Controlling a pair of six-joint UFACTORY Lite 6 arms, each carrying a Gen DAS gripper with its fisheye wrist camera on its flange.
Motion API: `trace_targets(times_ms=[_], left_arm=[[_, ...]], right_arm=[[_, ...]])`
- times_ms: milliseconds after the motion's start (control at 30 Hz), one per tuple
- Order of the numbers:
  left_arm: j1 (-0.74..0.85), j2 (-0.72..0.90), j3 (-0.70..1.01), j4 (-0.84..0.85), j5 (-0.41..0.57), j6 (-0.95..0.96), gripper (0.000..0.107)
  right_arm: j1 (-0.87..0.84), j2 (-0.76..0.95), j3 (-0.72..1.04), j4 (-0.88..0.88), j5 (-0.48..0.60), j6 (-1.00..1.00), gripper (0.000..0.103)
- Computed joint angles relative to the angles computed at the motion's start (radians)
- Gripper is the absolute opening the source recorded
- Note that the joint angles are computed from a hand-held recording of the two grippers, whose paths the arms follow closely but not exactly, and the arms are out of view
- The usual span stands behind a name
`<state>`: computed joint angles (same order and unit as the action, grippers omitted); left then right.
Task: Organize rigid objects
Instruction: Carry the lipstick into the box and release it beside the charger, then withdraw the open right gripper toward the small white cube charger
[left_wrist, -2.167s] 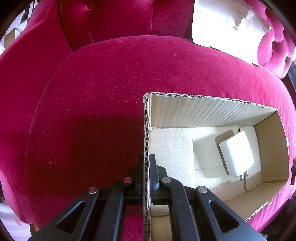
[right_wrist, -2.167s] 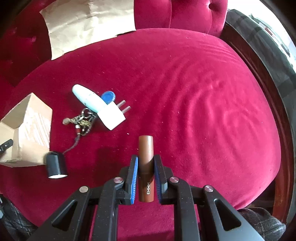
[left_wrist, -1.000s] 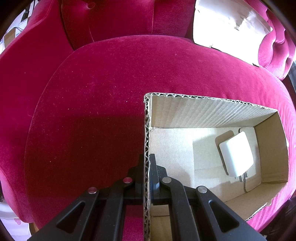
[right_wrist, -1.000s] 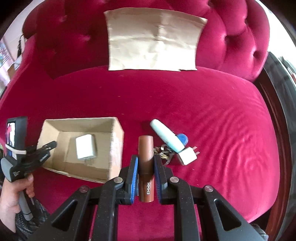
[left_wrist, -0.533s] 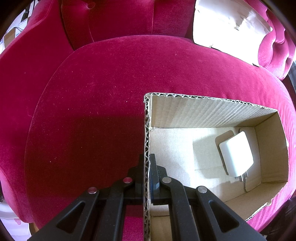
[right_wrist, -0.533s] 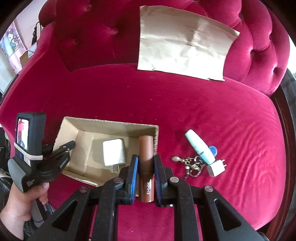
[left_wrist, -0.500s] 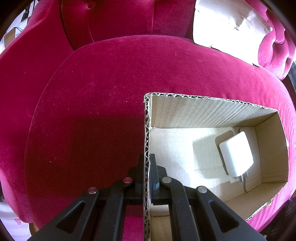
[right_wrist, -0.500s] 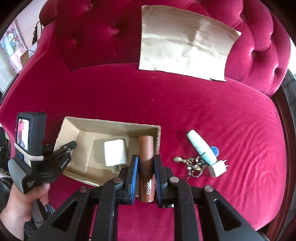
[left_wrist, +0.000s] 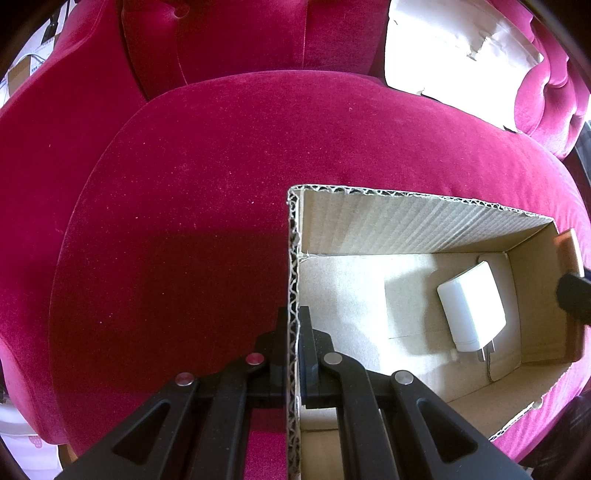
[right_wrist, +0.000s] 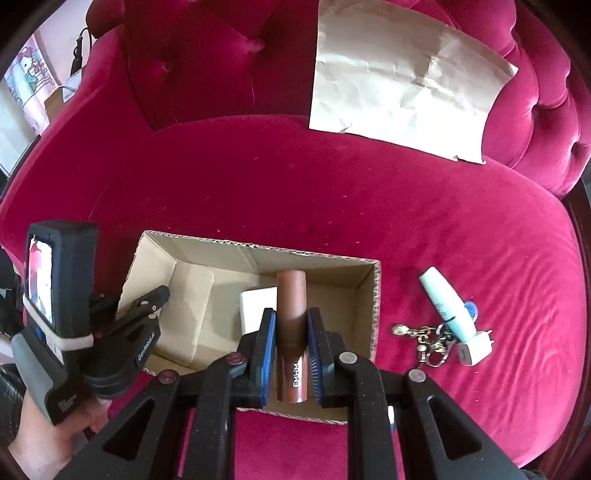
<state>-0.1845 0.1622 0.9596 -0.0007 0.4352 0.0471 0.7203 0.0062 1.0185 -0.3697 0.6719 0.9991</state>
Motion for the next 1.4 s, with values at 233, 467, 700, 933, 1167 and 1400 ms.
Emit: trace_targets(times_ms=[233, 467, 700, 933, 1167, 1400], left_arm=[[-0.004, 0.0, 0.0, 0.007, 0.0, -0.011, 0.003], [-0.007, -0.002, 0.0, 0.007, 0.002, -0.015, 0.003], [-0.007, -0.003, -0.001, 0.007, 0.002, -0.014, 0.003], [-0.008, -0.004, -0.002, 0.008, 0.002, -0.016, 0.003], [-0.013, -0.001, -0.005, 0.015, -0.004, -0.025, 0.003], [-0.015, 0.002, -0.001, 0.018, -0.003, -0.031, 0.003]], right_arm=[[0.002, 0.084, 0.029, 0.017, -0.049, -0.007, 0.017], [-0.003, 0.139, 0.024, 0.064, -0.11, -0.031, 0.017], [-0.017, 0.146, 0.001, 0.088, -0.144, -0.05, 0.017], [-0.01, 0.11, -0.009, 0.035, -0.14, -0.007, 0.049], [0.039, 0.096, 0.017, -0.119, -0.061, 0.136, 0.091], [0.043, 0.112, 0.032, -0.162, -0.048, 0.177, 0.103]])
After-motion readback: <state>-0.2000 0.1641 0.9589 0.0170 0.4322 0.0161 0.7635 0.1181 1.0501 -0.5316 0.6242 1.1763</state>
